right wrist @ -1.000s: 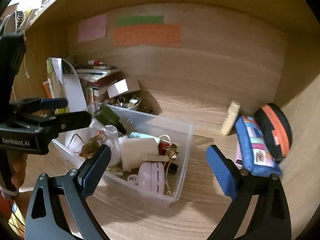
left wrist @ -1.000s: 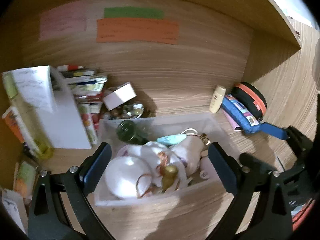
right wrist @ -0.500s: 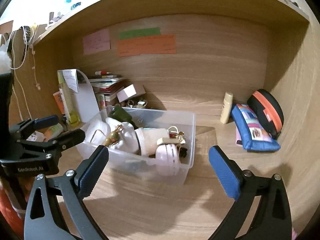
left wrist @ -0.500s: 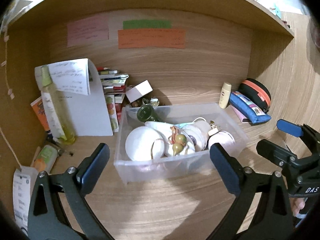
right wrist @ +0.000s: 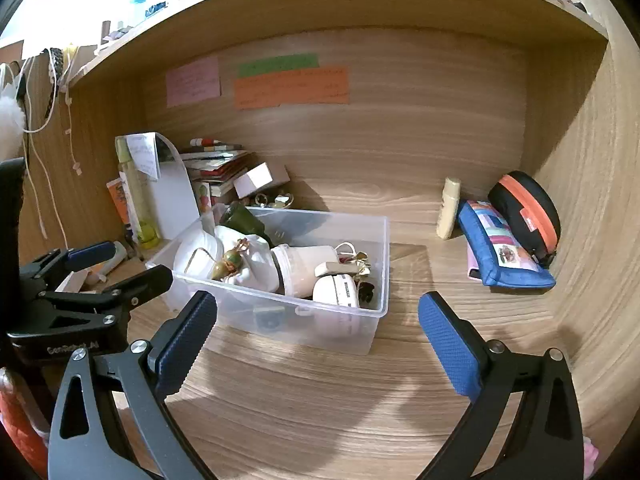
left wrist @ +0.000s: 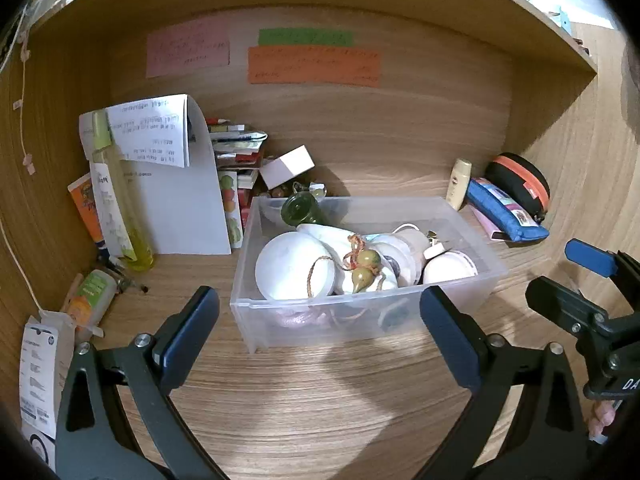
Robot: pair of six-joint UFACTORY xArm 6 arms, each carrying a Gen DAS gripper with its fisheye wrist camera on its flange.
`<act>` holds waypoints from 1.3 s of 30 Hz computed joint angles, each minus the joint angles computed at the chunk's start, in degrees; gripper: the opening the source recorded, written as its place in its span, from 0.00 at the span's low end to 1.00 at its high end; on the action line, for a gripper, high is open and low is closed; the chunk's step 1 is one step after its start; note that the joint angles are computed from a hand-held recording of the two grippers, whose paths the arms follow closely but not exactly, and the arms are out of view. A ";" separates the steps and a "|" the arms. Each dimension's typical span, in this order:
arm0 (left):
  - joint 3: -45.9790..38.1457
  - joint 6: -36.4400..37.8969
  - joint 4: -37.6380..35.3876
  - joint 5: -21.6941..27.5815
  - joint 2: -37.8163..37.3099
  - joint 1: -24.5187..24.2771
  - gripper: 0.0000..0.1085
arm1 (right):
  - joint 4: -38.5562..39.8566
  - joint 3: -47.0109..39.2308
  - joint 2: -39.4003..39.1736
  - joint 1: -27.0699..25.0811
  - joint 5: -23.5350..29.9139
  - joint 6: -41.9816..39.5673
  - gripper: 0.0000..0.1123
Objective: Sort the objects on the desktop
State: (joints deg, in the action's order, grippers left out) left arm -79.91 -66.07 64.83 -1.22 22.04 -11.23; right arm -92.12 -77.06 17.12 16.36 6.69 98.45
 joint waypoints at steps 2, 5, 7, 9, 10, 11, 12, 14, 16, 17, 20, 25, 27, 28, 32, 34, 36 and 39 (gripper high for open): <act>-0.08 0.21 -0.32 0.00 0.16 0.04 0.94 | 1.13 -0.08 0.27 -0.03 -0.05 -1.07 0.90; -0.15 0.41 -0.67 0.00 0.28 0.04 0.94 | 2.12 -0.16 0.56 -0.20 -0.42 -1.87 0.90; -0.08 1.39 -1.67 0.03 0.37 -0.01 0.94 | 2.47 -0.25 0.71 -0.31 -0.77 -2.10 0.90; -0.03 2.24 -2.49 0.21 0.43 -0.12 0.94 | 2.53 -0.39 0.88 -0.40 -1.02 -2.17 0.90; -0.01 2.35 -2.65 0.30 0.45 -0.16 0.94 | 2.36 -0.43 0.92 -0.42 -1.08 -1.96 0.90; 0.05 2.66 -3.02 0.31 0.45 -0.18 0.94 | 2.39 -0.45 0.99 -0.48 -1.28 -1.97 0.90; 0.10 2.84 -3.23 0.35 0.45 -0.22 0.94 | 2.72 -0.46 1.06 -0.52 -1.41 -2.31 0.90; 0.01 2.34 -2.72 0.56 0.45 -0.24 0.94 | 3.33 -0.42 1.15 -0.53 -1.40 -2.92 0.90; 0.03 2.53 -2.94 0.39 0.49 -0.20 0.94 | 3.80 -0.41 1.25 -0.60 -1.60 -3.29 0.90; 0.05 2.57 -3.05 0.45 0.48 -0.25 0.94 | 4.09 -0.41 1.29 -0.62 -1.71 -3.48 0.90; 0.11 3.07 -3.65 0.47 0.50 -0.29 0.94 | 4.22 -0.40 1.31 -0.68 -1.95 -3.50 0.90; 0.22 3.74 -4.47 0.48 0.58 -0.33 0.94 | 4.46 -0.50 1.45 -0.82 -2.27 -3.83 0.90; 0.36 4.00 -4.73 0.41 0.54 -0.31 0.94 | 4.46 -0.50 1.45 -0.82 -2.27 -3.83 0.90; 0.32 3.83 -4.54 0.41 0.53 -0.30 0.94 | 4.46 -0.50 1.45 -0.82 -2.27 -3.83 0.90; 0.27 2.87 -3.59 0.52 0.46 -0.31 0.94 | 4.89 -0.45 1.44 -0.85 -2.44 -4.22 0.90; 0.29 3.01 -3.75 0.52 0.46 -0.33 0.94 | 4.95 -0.53 1.52 -0.85 -2.54 -4.25 0.90; 0.27 3.13 -3.87 0.55 0.48 -0.32 0.94 | 4.76 -0.65 1.59 -0.82 -2.65 -4.02 0.90; 0.26 3.00 -3.83 0.65 0.41 -0.28 0.94 | 4.32 -0.67 1.54 -0.70 -2.63 -3.58 0.90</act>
